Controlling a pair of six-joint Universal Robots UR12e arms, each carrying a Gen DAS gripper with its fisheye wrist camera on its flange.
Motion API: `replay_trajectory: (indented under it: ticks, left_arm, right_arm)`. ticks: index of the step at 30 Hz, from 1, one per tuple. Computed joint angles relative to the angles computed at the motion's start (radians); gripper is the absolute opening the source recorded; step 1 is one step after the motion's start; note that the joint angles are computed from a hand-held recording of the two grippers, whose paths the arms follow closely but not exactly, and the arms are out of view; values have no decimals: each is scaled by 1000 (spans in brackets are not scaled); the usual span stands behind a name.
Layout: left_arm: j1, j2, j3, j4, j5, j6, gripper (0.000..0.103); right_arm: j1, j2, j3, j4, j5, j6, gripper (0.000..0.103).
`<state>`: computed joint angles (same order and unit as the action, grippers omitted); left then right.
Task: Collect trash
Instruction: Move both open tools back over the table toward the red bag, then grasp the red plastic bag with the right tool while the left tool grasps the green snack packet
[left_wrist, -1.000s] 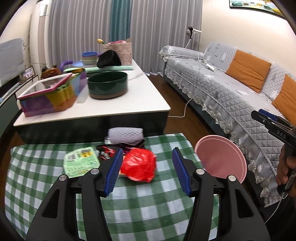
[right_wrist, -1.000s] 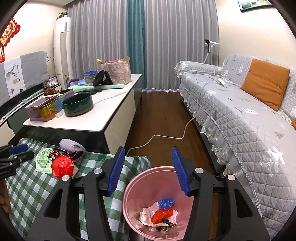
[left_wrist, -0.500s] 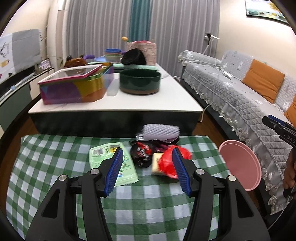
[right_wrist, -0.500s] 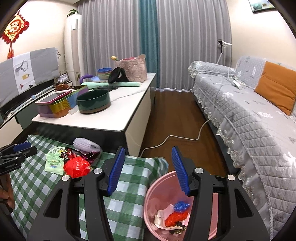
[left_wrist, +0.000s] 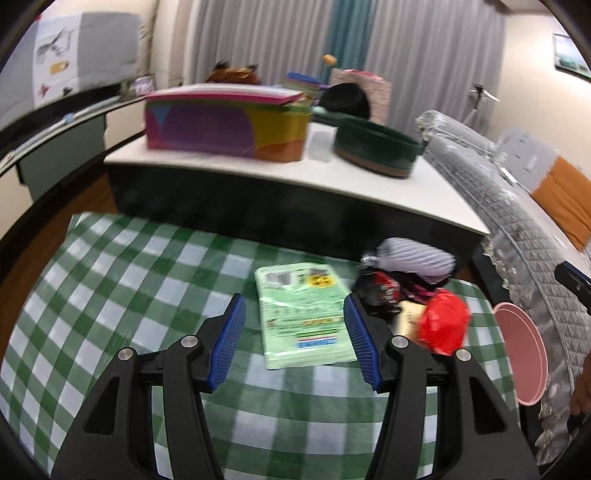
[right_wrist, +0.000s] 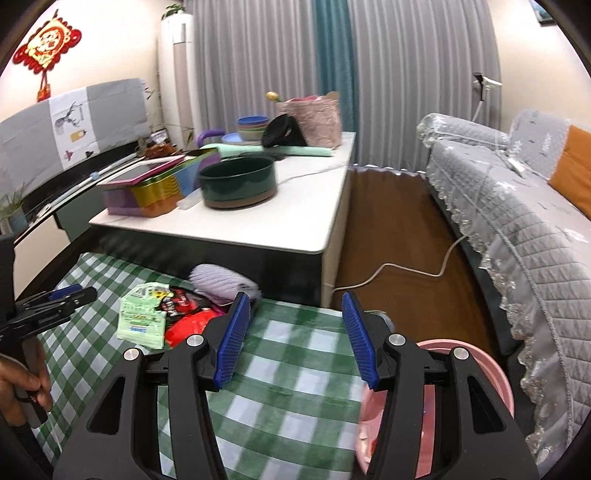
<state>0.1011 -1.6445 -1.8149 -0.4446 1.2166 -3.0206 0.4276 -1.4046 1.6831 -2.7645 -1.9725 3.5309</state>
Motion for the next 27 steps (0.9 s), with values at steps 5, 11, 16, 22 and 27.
replay_trajectory:
  ticks: [5, 11, 16, 22, 27]
  left_arm:
    - [8, -14, 6, -21, -9, -11, 55]
    - [5, -33, 19, -28, -30, -3, 55]
    - [7, -52, 35, -54, -48, -4, 55]
    - [10, -69, 51, -93, -67, -12, 55]
    - [11, -87, 67, -122, -71, -22, 55]
  right_arm:
    - [6, 36, -28, -13, 53, -24, 53]
    - [10, 77, -57, -11, 100, -56, 75]
    - [6, 105, -80, 22, 139, -61, 82]
    - [-3, 133, -105, 67, 219, -70, 91]
    - [-2, 153, -126, 108, 233, -87, 93]
